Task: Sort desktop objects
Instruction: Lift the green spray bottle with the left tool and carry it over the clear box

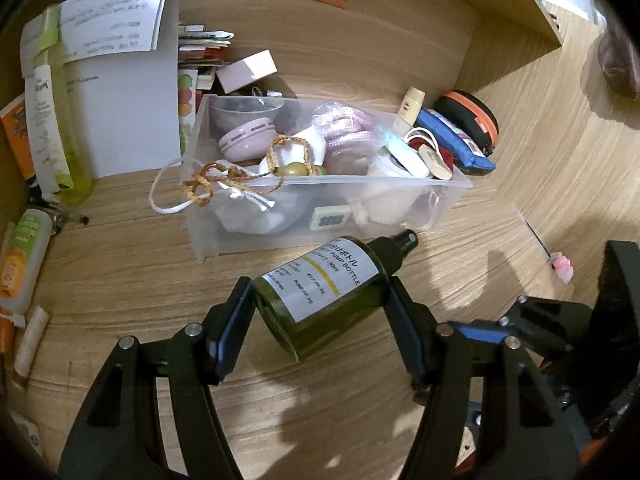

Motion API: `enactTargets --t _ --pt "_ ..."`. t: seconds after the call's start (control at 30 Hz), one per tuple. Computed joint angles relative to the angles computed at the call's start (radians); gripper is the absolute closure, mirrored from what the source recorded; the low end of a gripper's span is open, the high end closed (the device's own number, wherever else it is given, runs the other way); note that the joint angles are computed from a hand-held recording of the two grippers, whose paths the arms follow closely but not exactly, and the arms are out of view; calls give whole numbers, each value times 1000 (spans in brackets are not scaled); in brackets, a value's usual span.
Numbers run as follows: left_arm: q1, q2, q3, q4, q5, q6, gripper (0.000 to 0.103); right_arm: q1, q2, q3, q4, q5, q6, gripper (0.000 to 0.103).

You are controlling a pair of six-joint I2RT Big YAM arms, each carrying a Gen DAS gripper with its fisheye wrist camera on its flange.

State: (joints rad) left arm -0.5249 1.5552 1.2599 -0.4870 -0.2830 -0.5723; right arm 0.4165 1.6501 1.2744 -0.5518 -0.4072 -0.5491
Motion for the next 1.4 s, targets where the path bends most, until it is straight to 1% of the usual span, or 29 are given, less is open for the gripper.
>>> enactTargets --t 0.1,0.17,0.3,0.33,0.63,0.77,0.93,1.07,1.17,1.3,1.4 --pt "-1 -10 -12 15 4 0 39 3 8 4 -8 12 1 61" --pt "-2 -14 -17 22 4 1 39 5 11 7 -14 17 -2 71" --pt "-2 -20 -22 36 5 1 39 10 18 12 -23 34 -9 80" --pt "-2 -20 -22 39 4 0 39 10 20 14 -25 34 -10 84" --pt "1 -22 -13 51 -6 3 39 -2 25 33 -26 19 10 85" --pt "0 -17 6 47 -25 22 39 -16 17 45 -7 19 28 85" --pt "-4 -2 47 34 -67 60 39 -37 16 75 16 22 45 85" --pt "0 7 71 41 -77 82 39 -56 31 123 10 20 70 85" --pt "9 21 99 38 -76 96 39 -71 54 173 -4 -9 97 85" --pt "23 37 136 35 -72 111 39 -82 89 248 -23 -24 124 85" --pt "36 48 166 29 -73 124 39 -91 109 294 -22 -35 141 85"
